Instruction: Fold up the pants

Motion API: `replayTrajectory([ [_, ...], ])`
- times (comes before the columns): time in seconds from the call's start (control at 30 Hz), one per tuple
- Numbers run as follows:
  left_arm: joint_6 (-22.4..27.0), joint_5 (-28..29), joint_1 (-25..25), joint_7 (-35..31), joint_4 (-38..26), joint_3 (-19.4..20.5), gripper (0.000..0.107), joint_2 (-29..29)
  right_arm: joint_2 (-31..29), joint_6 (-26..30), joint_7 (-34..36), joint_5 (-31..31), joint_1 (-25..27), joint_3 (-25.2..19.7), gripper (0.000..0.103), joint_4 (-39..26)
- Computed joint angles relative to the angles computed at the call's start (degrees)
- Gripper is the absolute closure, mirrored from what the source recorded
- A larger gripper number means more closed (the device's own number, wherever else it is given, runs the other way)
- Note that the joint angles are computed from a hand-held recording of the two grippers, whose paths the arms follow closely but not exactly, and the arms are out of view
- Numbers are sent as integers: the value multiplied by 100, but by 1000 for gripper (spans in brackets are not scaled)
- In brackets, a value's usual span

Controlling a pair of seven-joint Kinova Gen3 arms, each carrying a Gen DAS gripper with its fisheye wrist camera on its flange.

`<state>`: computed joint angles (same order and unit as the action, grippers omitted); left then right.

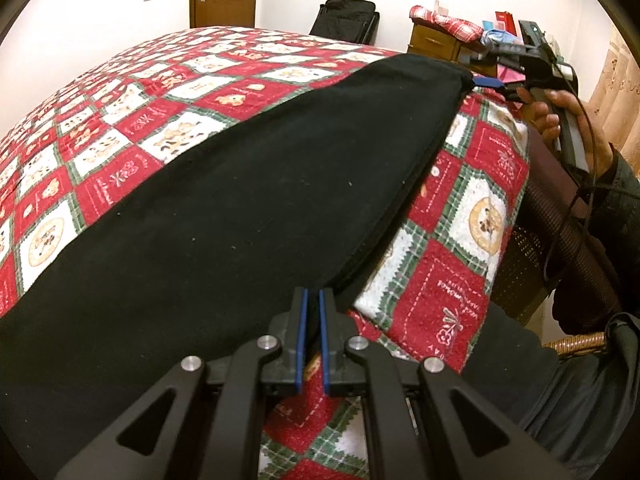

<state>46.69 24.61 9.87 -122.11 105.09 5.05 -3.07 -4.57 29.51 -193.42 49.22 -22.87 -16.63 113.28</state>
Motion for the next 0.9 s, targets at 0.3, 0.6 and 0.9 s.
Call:
replayTrajectory([
  [0.3, 19, 5, -6, -43, 7, -25, 101, -30, -97, 197, 321, 135, -81, -61, 99, 16],
  [0.6, 146, 234, -125, -270, 11, -121, 101, -4, -38, 717, 834, -121, -321, 87, 99, -144],
  [0.9, 28, 493, -160, -520, 242, -317, 100, -599, 82, 2143, 134, 866, -761, -382, 34, -501],
])
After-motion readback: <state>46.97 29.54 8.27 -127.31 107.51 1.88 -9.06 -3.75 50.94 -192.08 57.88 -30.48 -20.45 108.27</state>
